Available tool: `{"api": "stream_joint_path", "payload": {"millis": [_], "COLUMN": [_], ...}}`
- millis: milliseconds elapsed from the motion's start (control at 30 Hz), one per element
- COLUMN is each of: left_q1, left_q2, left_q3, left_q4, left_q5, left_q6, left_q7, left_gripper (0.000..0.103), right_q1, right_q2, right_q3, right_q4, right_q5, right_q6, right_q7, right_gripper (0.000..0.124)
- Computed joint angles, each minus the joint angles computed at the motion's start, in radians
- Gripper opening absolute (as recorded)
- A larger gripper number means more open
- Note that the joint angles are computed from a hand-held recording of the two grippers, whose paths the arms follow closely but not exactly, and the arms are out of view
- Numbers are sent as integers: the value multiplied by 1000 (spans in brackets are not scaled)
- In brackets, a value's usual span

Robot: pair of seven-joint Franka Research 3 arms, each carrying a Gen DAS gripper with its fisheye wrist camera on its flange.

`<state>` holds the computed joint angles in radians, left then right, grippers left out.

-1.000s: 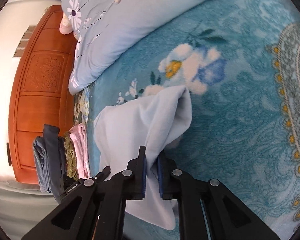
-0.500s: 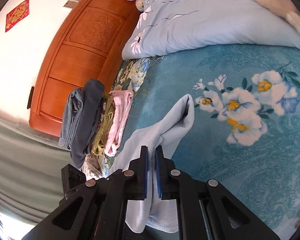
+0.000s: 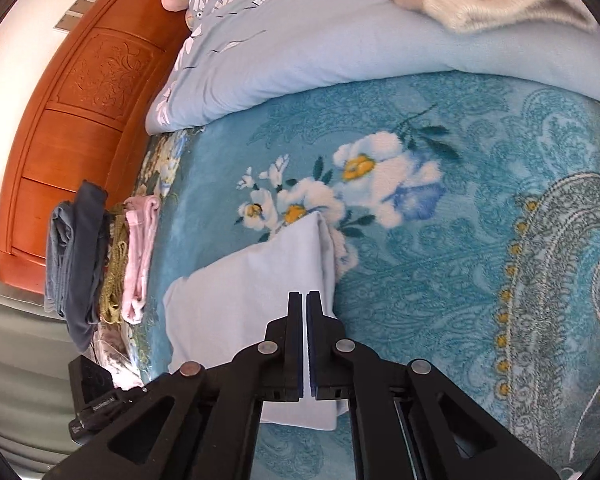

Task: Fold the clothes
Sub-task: 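Lift the folded light blue shirt with both grippers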

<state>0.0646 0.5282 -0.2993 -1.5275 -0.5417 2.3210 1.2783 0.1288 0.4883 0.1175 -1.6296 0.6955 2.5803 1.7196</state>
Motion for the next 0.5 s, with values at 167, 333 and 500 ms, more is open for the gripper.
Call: {"api": "stream_joint_path", "payload": {"millis": [167,333,500], "left_q1": [2,-12,3], "left_q2": [27,103,138], "left_q3": [9,-2,-36], "left_q4": [6,101,132], "left_q5": [-4,41,20], "left_q6": [-23,-43,-44], "left_q7": [-49,-35,12], "left_gripper": [55,55,53], "right_q1": [-14,-12,-33], "right_q2": [39,83,125], "right_q3": [18,23,77], "right_q4": [5,29,65], "right_q5": [50,70,135], "right_q6": [-13,15,30], "right_q7": [-1,27,-20], "right_gripper": [34,38,38]}}
